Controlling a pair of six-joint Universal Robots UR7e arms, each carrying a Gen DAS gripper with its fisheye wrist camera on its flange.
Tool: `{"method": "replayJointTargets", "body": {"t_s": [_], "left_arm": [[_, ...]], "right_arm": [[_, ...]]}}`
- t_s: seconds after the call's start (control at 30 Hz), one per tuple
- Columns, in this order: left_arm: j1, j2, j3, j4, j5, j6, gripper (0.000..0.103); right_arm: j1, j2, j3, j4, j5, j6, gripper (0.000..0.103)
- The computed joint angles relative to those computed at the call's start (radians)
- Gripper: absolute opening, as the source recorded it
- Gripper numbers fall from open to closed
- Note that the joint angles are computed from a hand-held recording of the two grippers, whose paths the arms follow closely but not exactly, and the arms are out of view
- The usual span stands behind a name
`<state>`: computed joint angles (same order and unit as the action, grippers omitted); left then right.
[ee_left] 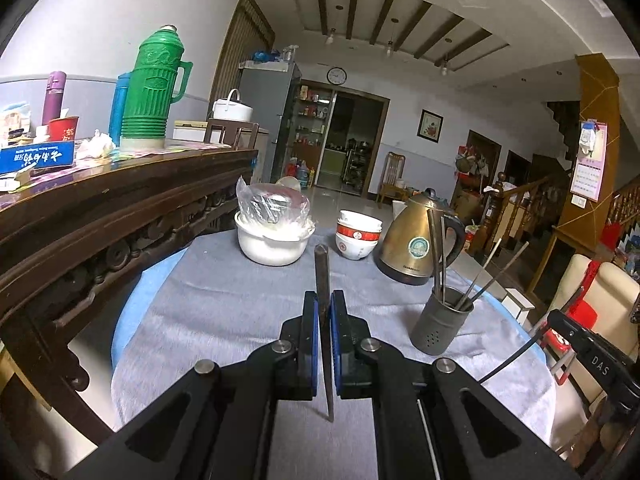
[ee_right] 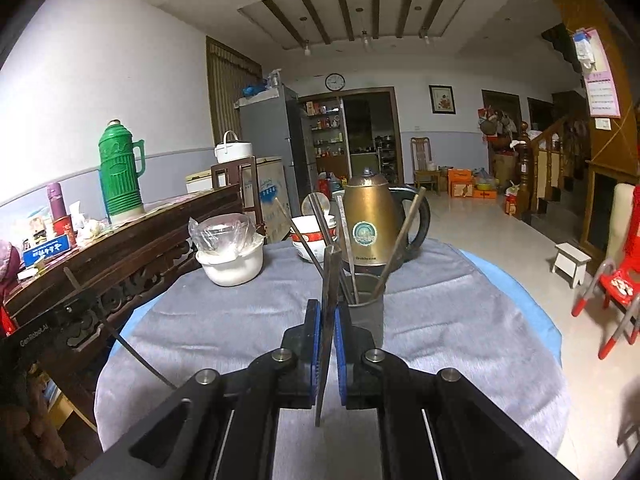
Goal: Organize utensils
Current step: 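Lift the left gripper's chopstick to the grey holder while the right gripper carries its chopstick there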
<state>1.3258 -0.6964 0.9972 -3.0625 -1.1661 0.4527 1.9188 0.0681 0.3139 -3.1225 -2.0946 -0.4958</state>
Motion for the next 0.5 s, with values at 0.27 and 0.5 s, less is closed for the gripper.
{"method": "replayJointTargets", "body": {"t_s": [0.27,0.5], "left_arm": [[-0.012,0.015,-0.029,0.019,-0.01,-0.001,0.006],[-0.037,0.066,-0.126,0.079,0.063,0.007,0.006]], "right_arm": [[-0.002,0.022,-0.059,0.017,0.012,0.017,0.008],[0.006,0.022,-0.083,-0.007,0.03,0.001,0.008]]}}
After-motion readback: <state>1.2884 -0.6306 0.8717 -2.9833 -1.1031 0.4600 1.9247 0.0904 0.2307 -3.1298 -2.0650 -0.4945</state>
